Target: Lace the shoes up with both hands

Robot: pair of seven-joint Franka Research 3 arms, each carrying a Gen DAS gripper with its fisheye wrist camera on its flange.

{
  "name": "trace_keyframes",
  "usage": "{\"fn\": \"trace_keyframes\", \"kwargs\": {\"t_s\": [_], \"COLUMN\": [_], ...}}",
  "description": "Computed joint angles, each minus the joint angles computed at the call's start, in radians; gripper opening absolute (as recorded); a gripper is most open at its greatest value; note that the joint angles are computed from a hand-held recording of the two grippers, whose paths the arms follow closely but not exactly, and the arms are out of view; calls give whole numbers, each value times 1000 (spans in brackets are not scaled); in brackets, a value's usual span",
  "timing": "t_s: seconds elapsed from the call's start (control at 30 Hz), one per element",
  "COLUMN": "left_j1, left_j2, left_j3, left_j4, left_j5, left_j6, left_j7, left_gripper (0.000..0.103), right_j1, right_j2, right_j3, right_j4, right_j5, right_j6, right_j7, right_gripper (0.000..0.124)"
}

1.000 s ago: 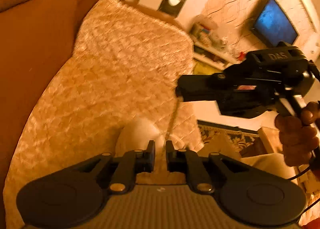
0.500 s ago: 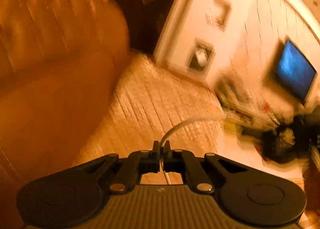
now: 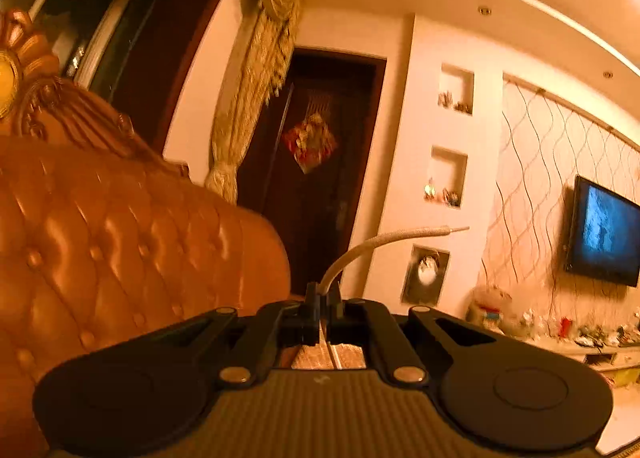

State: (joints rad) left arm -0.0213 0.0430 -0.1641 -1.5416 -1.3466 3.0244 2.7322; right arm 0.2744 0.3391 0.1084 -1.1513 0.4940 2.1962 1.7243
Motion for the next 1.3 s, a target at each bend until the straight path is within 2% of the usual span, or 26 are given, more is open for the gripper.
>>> {"fn": "trace_keyframes", "kwargs": {"t_s": [0.07, 0.13, 0.23, 0.3, 0.37, 0.43, 0.47, 0.5, 0.57, 0.63, 0.7, 0.77, 0.87, 0.97, 1.1, 1.17, 1.3], "left_j1": [3, 5, 6, 13, 27, 49, 62, 75, 97, 113, 129, 144, 150, 153, 165, 168, 171], "left_j2": [-5, -10, -13, -20, -25, -21, -24, -23, -27, -45, -43, -26, -2, -8, -37, -63, -99], "left_j3": [1, 8, 16, 32, 48, 68, 76, 85, 99, 109, 121, 129, 123, 117, 126, 131, 140], "left_j4": [17, 21, -7, -49, -80, -98, -113, -125, -162, -231, -266, -273, -281, -303, -357, -406, -486], "left_j5": [-57, -53, 55, 234, 364, 494, 505, 517, 589, 669, 737, 791, 964, 1029, 1013, 1021, 1008], "left_j6": [28, 34, 25, -39, -127, -253, -309, -367, -459, -512, -611, -730, -885, -1009, -1138, -1158, -1088], "left_j7": [51, 36, -73, -256, -399, -590, -649, -702, -788, -854, -937, -985, -1073, -1156, -1310, -1418, -1535], "left_gripper": [2, 2, 2, 2, 3, 7, 10, 16, 21, 29, 31, 31, 32, 38, 54, 54, 56], "right_j1": [-5, -33, -64, -75, -73, -91, -96, -98, -98, -105, -119, -108, -60, -23, 2, 4, 6], "right_j2": [-14, -50, -96, -116, -118, -115, -114, -116, -124, -153, -201, -223, -183, -124, -90, -85, -119], "right_j3": [-1, 17, 35, 40, 34, 46, 50, 52, 50, 41, 22, -2, -13, -9, -10, -9, -18], "right_j4": [-29, -86, -133, -152, -148, -139, -133, -125, -110, -138, -202, -204, -86, 17, 73, 78, 17], "right_j5": [32, 149, 298, 368, 365, 437, 463, 465, 453, 472, 512, 427, 172, 41, -34, -37, -50], "right_j6": [69, 179, 264, 263, 218, 129, 78, 15, -122, -225, -313, -416, -593, -714, -756, -777, -737], "right_j7": [22, 20, -14, -50, -73, -151, -192, -241, -336, -416, -505, -549, -543, -560, -580, -594, -591], "right_gripper": [4, 4, 5, 5, 5, 5, 5, 5, 5, 6, 7, 7, 7, 7, 7, 7, 7]}}
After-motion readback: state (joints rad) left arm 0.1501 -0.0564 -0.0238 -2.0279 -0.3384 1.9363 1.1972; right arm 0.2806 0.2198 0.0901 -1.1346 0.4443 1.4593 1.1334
